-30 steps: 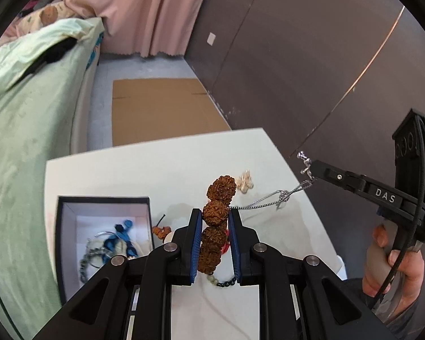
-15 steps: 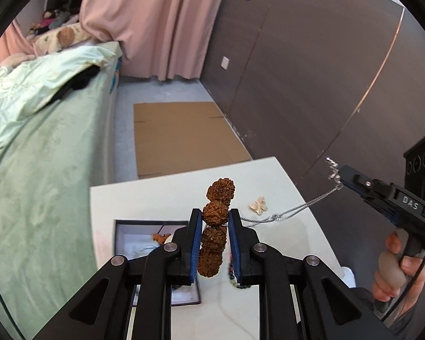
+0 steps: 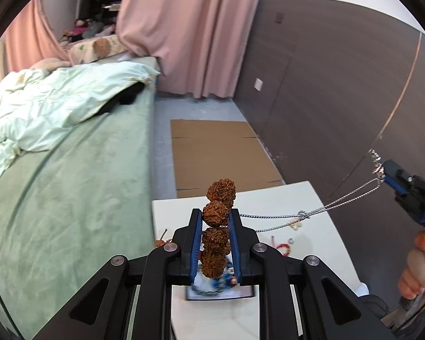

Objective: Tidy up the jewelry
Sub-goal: 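Carry the brown bracelet toward the black box with the left tool while the right tool lifts the chain, then lower the brown bead bracelet into the black box and open the left tool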

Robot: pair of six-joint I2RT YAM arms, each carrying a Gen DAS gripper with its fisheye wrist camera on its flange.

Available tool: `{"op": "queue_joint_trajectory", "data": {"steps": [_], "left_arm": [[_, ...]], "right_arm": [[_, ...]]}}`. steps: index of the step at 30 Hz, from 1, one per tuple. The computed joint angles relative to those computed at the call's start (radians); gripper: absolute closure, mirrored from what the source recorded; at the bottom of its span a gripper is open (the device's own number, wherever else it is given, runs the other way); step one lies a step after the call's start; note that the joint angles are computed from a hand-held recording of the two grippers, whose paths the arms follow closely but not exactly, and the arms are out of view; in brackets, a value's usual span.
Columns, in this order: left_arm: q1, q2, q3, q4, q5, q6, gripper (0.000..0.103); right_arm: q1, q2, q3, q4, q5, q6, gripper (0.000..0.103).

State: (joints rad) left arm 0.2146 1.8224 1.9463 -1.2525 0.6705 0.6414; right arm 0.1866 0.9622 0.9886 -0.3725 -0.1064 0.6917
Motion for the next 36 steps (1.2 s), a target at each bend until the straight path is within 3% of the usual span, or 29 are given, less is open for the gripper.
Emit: {"op": "queue_joint_trajectory", "data": {"steps": [9, 14, 17, 19, 21, 23, 24, 30, 36], "left_arm": [[0.067, 0.062, 0.038, -0.001, -0.018, 0.008, 0.083], [0.076, 0.051, 0.043, -0.019, 0.011, 0.026, 0.083], [0.074, 0.039, 0.059, -0.034, 0.032, 0.029, 0.084], [0.068, 0.033, 0.068, -0.045, 0.042, 0.033, 0.084], [0.061, 0.027, 0.069, -0.052, 0.049, 0.033, 0.084], [0.052, 0.014, 0.053, -0.047, 0.053, 0.037, 0.084], [0.047, 0.008, 0.042, -0.041, 0.051, 0.037, 0.084], [0.01, -0.013, -0.039, 0.001, 0.021, 0.026, 0.083], [-0.019, -0.005, -0.101, 0.033, -0.01, 0.003, 0.083]], "right_arm": [[0.091, 0.108, 0.134, 0.032, 0.039, -0.032, 0.1], [0.111, 0.149, 0.066, 0.1, 0.017, -0.027, 0.1], [0.079, 0.208, 0.028, 0.08, -0.068, -0.026, 0.099], [0.048, 0.27, 0.009, 0.063, -0.136, -0.024, 0.097], [0.03, 0.341, 0.018, 0.015, -0.157, -0.038, 0.085], [-0.003, 0.373, -0.005, 0.028, -0.189, -0.033, 0.06], [-0.018, 0.38, -0.028, 0.053, -0.209, -0.024, 0.056], [-0.055, 0.463, -0.1, 0.17, -0.352, -0.011, 0.056], [-0.025, 0.581, -0.088, 0.232, -0.368, -0.012, 0.056]]}}
